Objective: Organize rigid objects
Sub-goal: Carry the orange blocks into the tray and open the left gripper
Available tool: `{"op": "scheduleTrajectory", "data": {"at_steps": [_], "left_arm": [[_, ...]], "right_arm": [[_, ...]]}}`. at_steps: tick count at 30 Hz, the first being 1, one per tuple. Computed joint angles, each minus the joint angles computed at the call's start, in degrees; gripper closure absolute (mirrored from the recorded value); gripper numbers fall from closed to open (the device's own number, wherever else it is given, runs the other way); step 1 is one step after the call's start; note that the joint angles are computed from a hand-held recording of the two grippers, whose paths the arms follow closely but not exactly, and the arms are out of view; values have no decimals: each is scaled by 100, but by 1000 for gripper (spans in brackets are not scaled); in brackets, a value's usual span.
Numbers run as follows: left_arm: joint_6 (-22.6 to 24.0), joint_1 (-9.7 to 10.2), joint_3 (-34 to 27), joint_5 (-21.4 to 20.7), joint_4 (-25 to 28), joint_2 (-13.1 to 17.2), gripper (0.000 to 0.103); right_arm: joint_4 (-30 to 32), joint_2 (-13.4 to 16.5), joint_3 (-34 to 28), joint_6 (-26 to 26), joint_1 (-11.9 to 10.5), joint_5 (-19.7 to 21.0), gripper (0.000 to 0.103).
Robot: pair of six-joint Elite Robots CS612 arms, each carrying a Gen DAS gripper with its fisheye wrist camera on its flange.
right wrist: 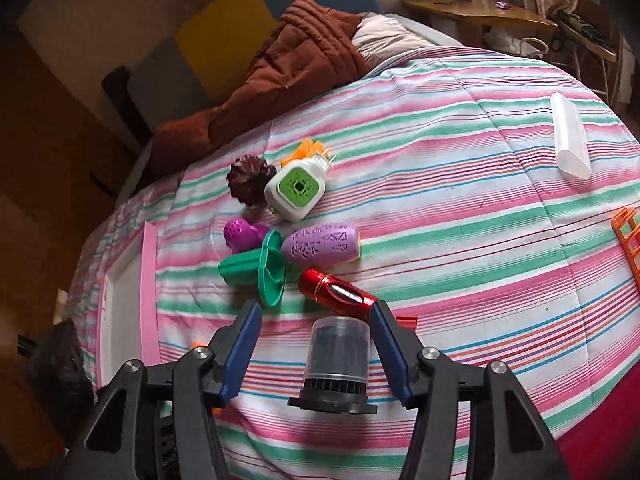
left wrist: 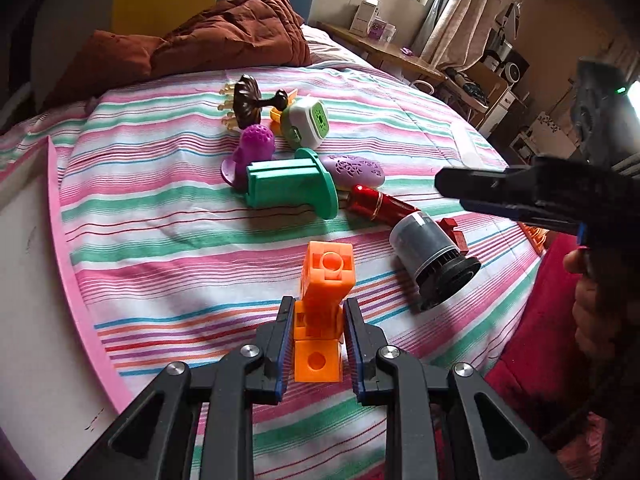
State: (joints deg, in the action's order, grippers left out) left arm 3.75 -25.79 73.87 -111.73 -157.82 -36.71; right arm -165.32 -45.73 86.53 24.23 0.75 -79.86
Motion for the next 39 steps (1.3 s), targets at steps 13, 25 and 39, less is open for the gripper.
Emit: {"op": "scheduleTrajectory", "data": {"at_steps": [13, 25, 39], "left_arm": [[-696, 484, 136, 210, -748, -173, 79], [-1402, 971, -791, 1216, -59, 402, 79], [-1772, 1102, -2067, 2044, 814, 1102, 79]], "right_arm": [[2387, 232, -806, -954, 305, -951, 47], [2933, 377, -1047, -1706, 477, -1544, 59], [2734, 368, -968, -1850, 466, -1479, 59]]}}
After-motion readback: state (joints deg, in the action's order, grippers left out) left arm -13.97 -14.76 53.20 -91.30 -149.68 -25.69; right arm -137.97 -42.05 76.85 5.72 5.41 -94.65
